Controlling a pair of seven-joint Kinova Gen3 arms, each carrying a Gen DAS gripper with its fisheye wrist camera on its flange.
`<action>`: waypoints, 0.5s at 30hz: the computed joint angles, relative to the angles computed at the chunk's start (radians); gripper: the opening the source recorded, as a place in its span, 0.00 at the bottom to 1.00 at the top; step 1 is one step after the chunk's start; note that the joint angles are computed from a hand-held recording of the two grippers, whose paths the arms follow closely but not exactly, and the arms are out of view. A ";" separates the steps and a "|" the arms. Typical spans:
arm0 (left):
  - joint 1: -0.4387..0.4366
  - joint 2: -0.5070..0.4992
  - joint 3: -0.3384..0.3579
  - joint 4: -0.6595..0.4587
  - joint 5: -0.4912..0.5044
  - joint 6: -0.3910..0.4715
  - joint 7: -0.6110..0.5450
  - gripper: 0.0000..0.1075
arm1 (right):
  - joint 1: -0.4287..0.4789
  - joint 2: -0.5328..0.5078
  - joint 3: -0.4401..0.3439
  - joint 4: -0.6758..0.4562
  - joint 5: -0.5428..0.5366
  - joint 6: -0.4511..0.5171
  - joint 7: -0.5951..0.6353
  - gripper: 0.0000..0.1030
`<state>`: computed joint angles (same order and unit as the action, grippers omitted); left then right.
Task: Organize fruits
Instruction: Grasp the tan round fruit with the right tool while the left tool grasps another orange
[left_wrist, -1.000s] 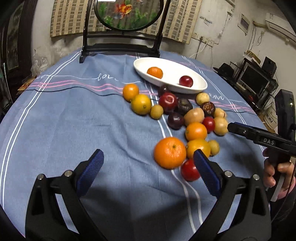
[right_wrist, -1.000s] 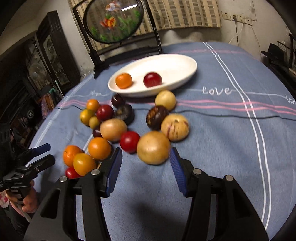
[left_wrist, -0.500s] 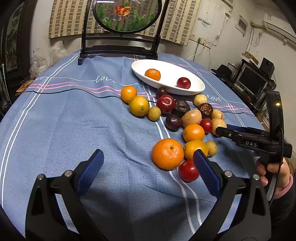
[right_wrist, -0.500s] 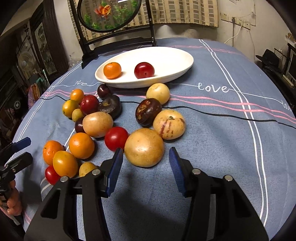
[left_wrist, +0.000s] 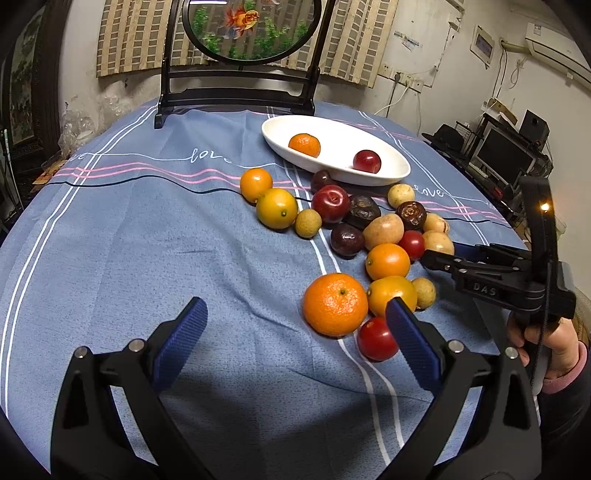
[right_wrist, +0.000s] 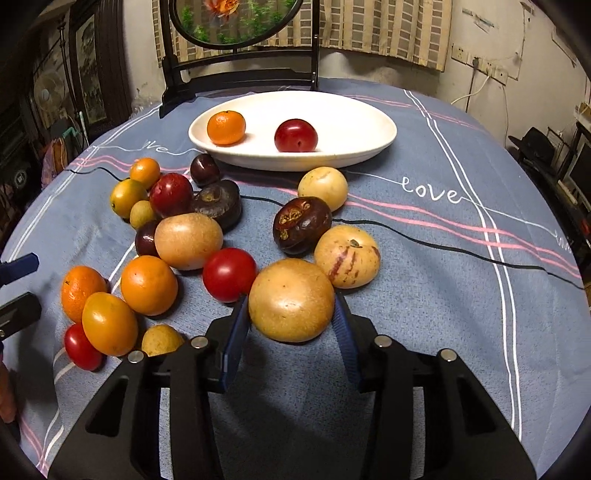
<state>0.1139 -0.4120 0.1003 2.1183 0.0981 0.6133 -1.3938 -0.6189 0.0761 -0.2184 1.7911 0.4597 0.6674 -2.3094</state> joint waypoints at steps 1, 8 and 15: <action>-0.001 0.001 0.002 -0.001 -0.002 0.001 0.001 0.92 | 0.010 -0.011 0.002 0.011 -0.021 -0.017 0.013 0.43; 0.006 0.006 0.032 -0.007 -0.029 -0.006 -0.006 0.88 | 0.082 -0.120 -0.009 0.123 -0.048 -0.183 -0.035 0.43; 0.052 0.071 0.010 -0.053 -0.027 0.018 -0.073 0.43 | 0.142 -0.143 -0.032 0.141 -0.137 -0.210 0.016 0.43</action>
